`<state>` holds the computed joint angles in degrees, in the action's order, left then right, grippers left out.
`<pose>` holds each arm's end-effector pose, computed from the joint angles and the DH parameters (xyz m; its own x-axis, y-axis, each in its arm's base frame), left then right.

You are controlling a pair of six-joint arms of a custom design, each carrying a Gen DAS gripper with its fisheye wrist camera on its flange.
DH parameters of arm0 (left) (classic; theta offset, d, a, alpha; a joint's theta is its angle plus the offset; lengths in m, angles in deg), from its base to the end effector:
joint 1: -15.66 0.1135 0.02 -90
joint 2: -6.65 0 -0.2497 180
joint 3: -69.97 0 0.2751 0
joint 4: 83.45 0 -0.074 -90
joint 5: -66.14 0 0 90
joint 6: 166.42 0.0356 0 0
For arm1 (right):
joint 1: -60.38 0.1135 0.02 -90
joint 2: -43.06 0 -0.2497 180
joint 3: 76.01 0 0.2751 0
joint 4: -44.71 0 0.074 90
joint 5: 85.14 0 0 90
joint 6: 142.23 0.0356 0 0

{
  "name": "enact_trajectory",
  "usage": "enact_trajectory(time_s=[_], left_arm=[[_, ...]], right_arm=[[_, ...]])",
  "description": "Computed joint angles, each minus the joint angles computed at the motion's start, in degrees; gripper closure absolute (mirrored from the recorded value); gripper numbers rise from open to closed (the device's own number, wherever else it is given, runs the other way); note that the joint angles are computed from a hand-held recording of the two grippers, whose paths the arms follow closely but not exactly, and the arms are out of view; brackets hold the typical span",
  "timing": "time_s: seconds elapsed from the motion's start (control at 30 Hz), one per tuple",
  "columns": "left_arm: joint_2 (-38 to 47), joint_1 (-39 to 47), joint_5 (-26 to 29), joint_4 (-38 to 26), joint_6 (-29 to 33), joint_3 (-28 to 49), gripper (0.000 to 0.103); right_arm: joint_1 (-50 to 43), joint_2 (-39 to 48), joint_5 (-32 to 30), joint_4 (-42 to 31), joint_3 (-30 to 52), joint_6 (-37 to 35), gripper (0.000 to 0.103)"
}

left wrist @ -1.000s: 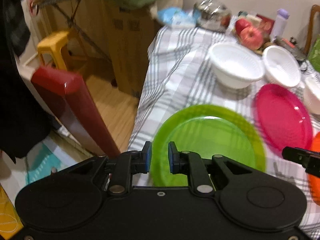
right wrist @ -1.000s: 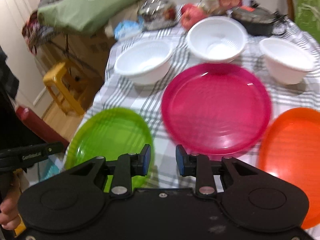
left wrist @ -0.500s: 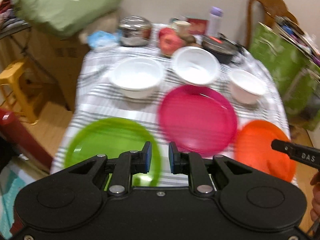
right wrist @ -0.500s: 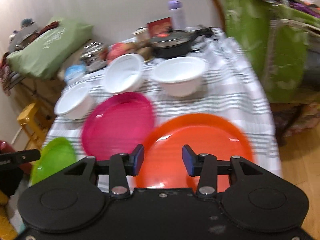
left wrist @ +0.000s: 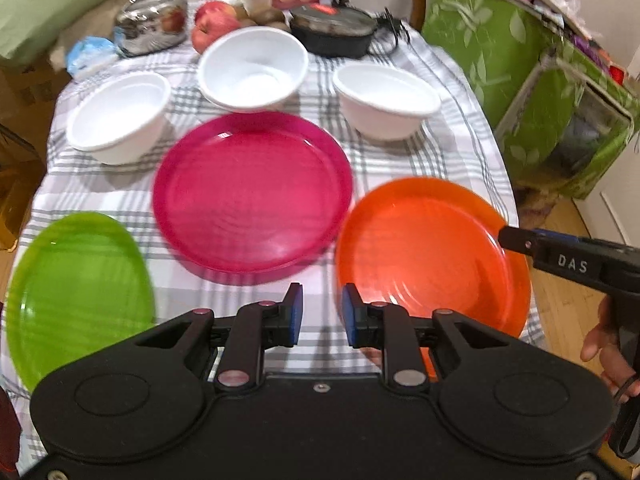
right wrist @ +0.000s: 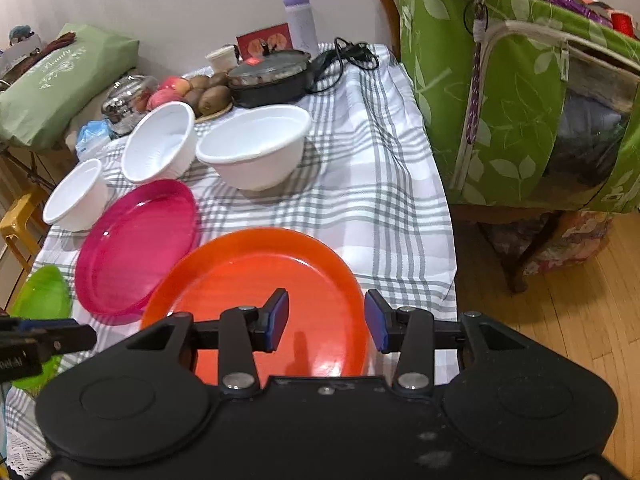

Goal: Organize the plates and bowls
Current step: 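Release the green plate and move the left tool to the orange plate, then grasp the orange plate rim with the left tool and lift it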

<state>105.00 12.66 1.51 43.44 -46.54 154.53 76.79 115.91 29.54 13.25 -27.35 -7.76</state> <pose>0.3638 -0.0343 0.1973 -0.6893 0.4869 -0.5365 0.6442 0.7508 -0.1463 0.2510 0.0584 0.1516 -0.5867 0.4908 -0.6442 0.5329 0.8329 0.1493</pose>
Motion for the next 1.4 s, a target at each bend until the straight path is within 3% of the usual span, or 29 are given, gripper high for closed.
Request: enact_trajectory(time_s=[0.17, 0.53, 0.83, 0.9, 1.4], left_arm=[[2.5, -2.2, -1.6, -1.4, -2.0, 1.6, 0.072], [7.2, -4.9, -5.0, -1.9, -3.8, 4.3, 0.072], [10.5, -6.0, -4.4, -3.1, -6.3, 7.3, 0.076], [10.5, -6.2, -4.7, -2.8, -7.5, 7.2, 0.080], [7.8, -2.8, -2.8, -3.0, -4.9, 5.2, 0.080]], right_arm=[[-3.0, 2.8, -2.9, 1.9, -0.1, -0.9, 0.058], [-5.9, 7.2, -7.7, 4.8, 0.9, -3.9, 0.070], [-7.7, 7.4, -9.7, 4.5, 1.2, -3.3, 0.077], [-7.7, 7.1, -9.5, 4.1, 1.2, -2.9, 0.080], [-0.6, 5.2, -4.0, -1.4, 2.4, 1.1, 0.081]])
